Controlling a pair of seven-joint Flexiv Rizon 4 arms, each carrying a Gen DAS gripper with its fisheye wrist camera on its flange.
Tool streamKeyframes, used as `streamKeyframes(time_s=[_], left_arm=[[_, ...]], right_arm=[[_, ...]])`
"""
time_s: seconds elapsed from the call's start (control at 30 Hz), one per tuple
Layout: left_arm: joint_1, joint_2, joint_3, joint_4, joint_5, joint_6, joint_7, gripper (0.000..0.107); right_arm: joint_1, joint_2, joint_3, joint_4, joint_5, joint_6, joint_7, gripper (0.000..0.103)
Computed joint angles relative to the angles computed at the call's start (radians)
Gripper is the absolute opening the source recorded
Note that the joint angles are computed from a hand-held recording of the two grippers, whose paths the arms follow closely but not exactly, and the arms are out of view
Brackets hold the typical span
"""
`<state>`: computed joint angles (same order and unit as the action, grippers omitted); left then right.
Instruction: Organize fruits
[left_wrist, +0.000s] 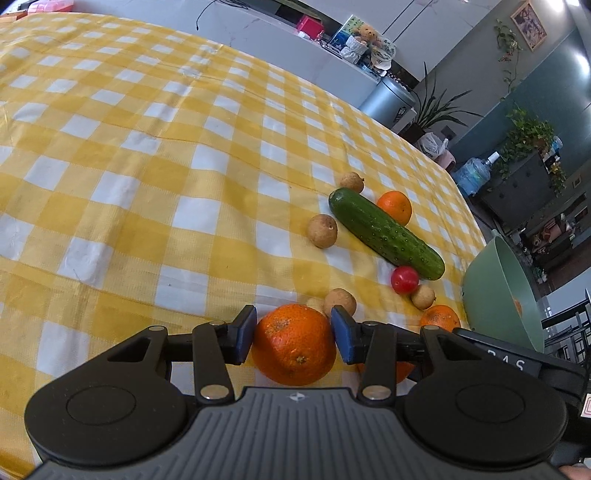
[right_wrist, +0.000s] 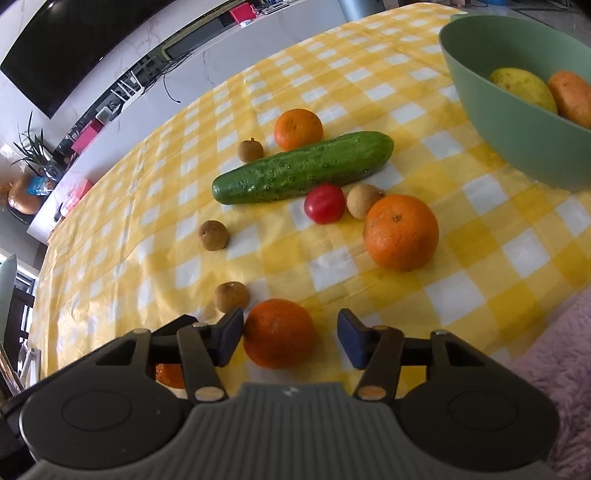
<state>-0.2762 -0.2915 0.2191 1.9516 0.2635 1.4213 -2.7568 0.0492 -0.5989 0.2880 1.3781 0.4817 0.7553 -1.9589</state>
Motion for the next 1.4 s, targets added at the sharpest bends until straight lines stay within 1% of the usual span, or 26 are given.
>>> streamKeyframes(time_s=[0.1, 0.17, 0.3, 0.33, 0.4, 0.43, 0.57, 0.6, 0.67, 0.73, 0.77, 0.83, 0.87, 0.9, 0.93, 1.0, 1.07, 1.27, 1.33, 1.4], left_arm=[[0.004, 0.002, -0.003, 0.005, -0.003, 0.003, 0.000, 0.050], [0.003, 0.004, -0.003, 0.008, -0.005, 0.002, -0.002, 0.049], [0.037, 0.014, -0.038, 0.039, -0.055, 0.027, 0.046, 0.051], [0.043, 0.017, -0.046, 0.045, -0.068, 0.028, 0.060, 0.055], [0.045, 0.016, -0.049, 0.050, -0.085, 0.033, 0.075, 0.057], [0.041, 0.015, -0.044, 0.048, -0.087, 0.033, 0.075, 0.058], [0.043, 0.017, -0.049, 0.058, -0.110, 0.043, 0.094, 0.060], [0.050, 0.019, -0.060, 0.064, -0.126, 0.047, 0.110, 0.060], [0.069, 0.026, -0.089, 0.070, -0.157, 0.035, 0.170, 0.064], [0.092, 0.029, -0.125, 0.071, -0.191, 0.025, 0.249, 0.070], [0.086, 0.026, -0.123, 0.062, -0.190, 0.014, 0.267, 0.071], [0.060, 0.020, -0.100, 0.030, -0.164, -0.037, 0.280, 0.074], [0.044, 0.017, -0.084, 0.014, -0.137, -0.061, 0.274, 0.074], [0.032, 0.014, -0.074, -0.007, -0.112, -0.094, 0.270, 0.074], [0.026, 0.015, -0.071, -0.021, -0.092, -0.122, 0.271, 0.074], [0.017, 0.014, -0.071, -0.064, -0.044, -0.210, 0.286, 0.074], [0.014, 0.012, -0.080, -0.099, -0.005, -0.278, 0.288, 0.074], [0.028, 0.013, -0.108, -0.132, 0.050, -0.352, 0.277, 0.074], [0.025, 0.009, -0.120, -0.155, 0.075, -0.399, 0.309, 0.079], [0.016, 0.007, -0.126, -0.175, 0.103, -0.442, 0.318, 0.081]], right_arm=[[0.004, 0.010, 0.002, 0.018, -0.008, 0.020, -0.028, 0.053], [0.004, 0.012, 0.008, 0.022, -0.016, 0.011, -0.060, 0.051], [0.006, 0.010, 0.007, 0.016, -0.017, -0.010, -0.071, 0.050], [0.007, 0.010, 0.007, 0.014, -0.018, -0.017, -0.077, 0.049], [-0.001, 0.007, 0.015, 0.008, -0.004, -0.032, -0.097, 0.039], [-0.008, 0.005, 0.020, 0.001, 0.009, -0.047, -0.102, 0.036], [-0.001, 0.009, 0.009, 0.002, 0.016, -0.050, -0.098, 0.036], [0.000, 0.011, 0.004, 0.002, 0.017, -0.050, -0.089, 0.036], [-0.010, 0.010, 0.005, -0.010, 0.033, -0.055, -0.081, 0.036], [-0.020, 0.012, 0.007, -0.020, 0.049, -0.057, -0.088, 0.036], [-0.012, 0.017, -0.001, -0.012, 0.040, -0.034, -0.091, 0.036], [0.025, 0.032, -0.029, 0.026, -0.011, 0.050, -0.087, 0.036], [0.040, 0.034, -0.040, 0.041, -0.037, 0.088, -0.075, 0.036], [0.049, 0.032, -0.047, 0.047, -0.057, 0.103, -0.053, 0.036], [0.047, 0.024, -0.046, 0.039, -0.069, 0.087, -0.030, 0.036], [0.029, 0.007, -0.032, 0.009, -0.071, 0.029, -0.007, 0.036], [0.021, 0.001, -0.023, 0.002, -0.069, 0.018, -0.007, 0.036], [0.015, 0.002, -0.013, 0.006, -0.070, 0.022, -0.019, 0.036], [0.015, 0.002, -0.012, 0.005, -0.070, 0.021, -0.021, 0.036], [0.014, 0.003, -0.011, 0.004, -0.070, 0.018, -0.020, 0.036]])
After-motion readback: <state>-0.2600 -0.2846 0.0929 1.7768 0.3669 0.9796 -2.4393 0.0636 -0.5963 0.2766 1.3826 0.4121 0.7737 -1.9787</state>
